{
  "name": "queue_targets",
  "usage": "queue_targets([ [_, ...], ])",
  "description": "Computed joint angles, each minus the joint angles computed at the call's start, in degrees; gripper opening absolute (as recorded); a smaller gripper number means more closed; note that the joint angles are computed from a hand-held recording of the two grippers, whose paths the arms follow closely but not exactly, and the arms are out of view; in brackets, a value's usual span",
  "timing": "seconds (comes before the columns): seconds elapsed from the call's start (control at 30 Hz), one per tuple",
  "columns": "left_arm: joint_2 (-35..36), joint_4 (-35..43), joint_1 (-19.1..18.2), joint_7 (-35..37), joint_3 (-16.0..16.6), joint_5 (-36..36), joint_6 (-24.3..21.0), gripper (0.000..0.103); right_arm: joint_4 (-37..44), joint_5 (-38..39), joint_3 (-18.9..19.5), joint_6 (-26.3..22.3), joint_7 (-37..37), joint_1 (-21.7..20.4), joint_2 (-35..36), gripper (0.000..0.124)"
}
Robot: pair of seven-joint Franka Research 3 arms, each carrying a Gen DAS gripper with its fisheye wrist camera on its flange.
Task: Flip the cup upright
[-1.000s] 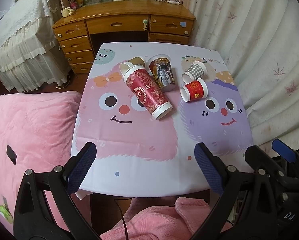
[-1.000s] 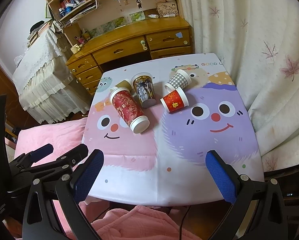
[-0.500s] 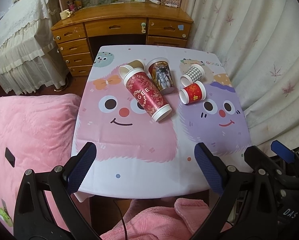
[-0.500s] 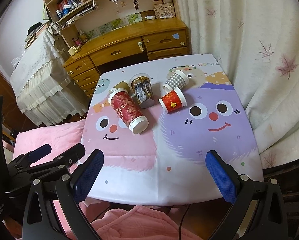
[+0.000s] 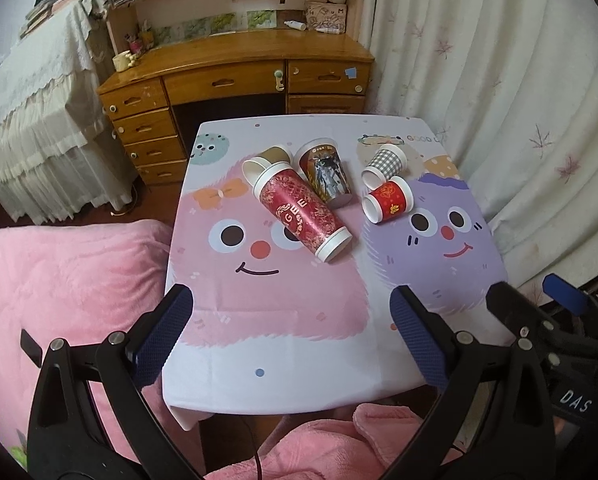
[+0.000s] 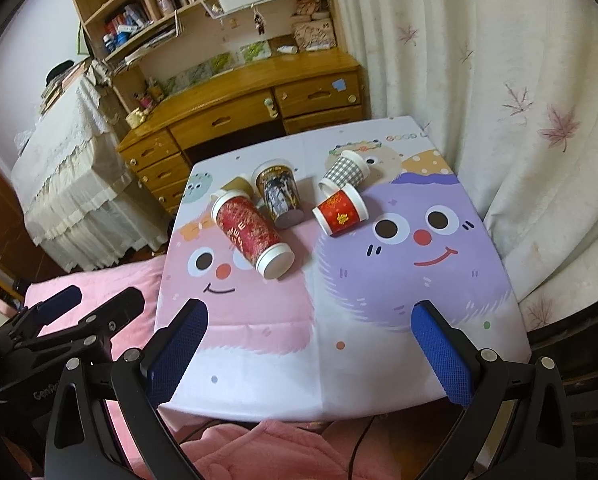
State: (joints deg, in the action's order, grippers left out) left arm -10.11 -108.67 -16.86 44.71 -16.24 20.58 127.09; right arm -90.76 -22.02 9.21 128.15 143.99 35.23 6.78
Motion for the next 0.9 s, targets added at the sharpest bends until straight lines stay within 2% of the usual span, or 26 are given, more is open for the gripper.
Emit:
queue_targets([
  [0.27, 0.2, 0.0, 0.3, 1.9, 0.6, -1.8, -1.2, 0.098, 2.8, -1.9, -0.1, -2.3, 3.0, 1.0, 1.3, 0.103],
  [0.4, 2.0, 1.8, 0.3, 5.1, 1.8, -7.1, -2.4, 0.098, 5.7, -1.7, -0.3, -4.9, 1.6, 1.4, 2.9, 0.103],
  [0.53, 6.4, 6.3, 0.8, 6.4, 2.2, -10.3, -5.7, 0.098, 11.3, 0.6, -1.2, -9.0, -0.9, 1.7, 6.1, 0.103],
  [0.63, 10.3, 10.0, 1.3, 5.6, 2.5, -12.1, -7.6, 0.098, 14.9, 0.7, -2.6, -11.8, 0.2, 2.2, 8.3, 0.103],
  [0.77, 16.0, 15.5, 2.6, 3.4, 3.3, -17.9, -9.8, 0.098, 19.9, 1.8, -4.4, -14.0, -0.5, 1.8, 11.9, 0.103],
  [0.9, 21.0, 20.5, 3.7, 1.1, 3.8, -20.0, -11.1, 0.098, 24.5, 5.0, -5.8, -13.4, -3.0, 0.0, 16.5, 0.103],
])
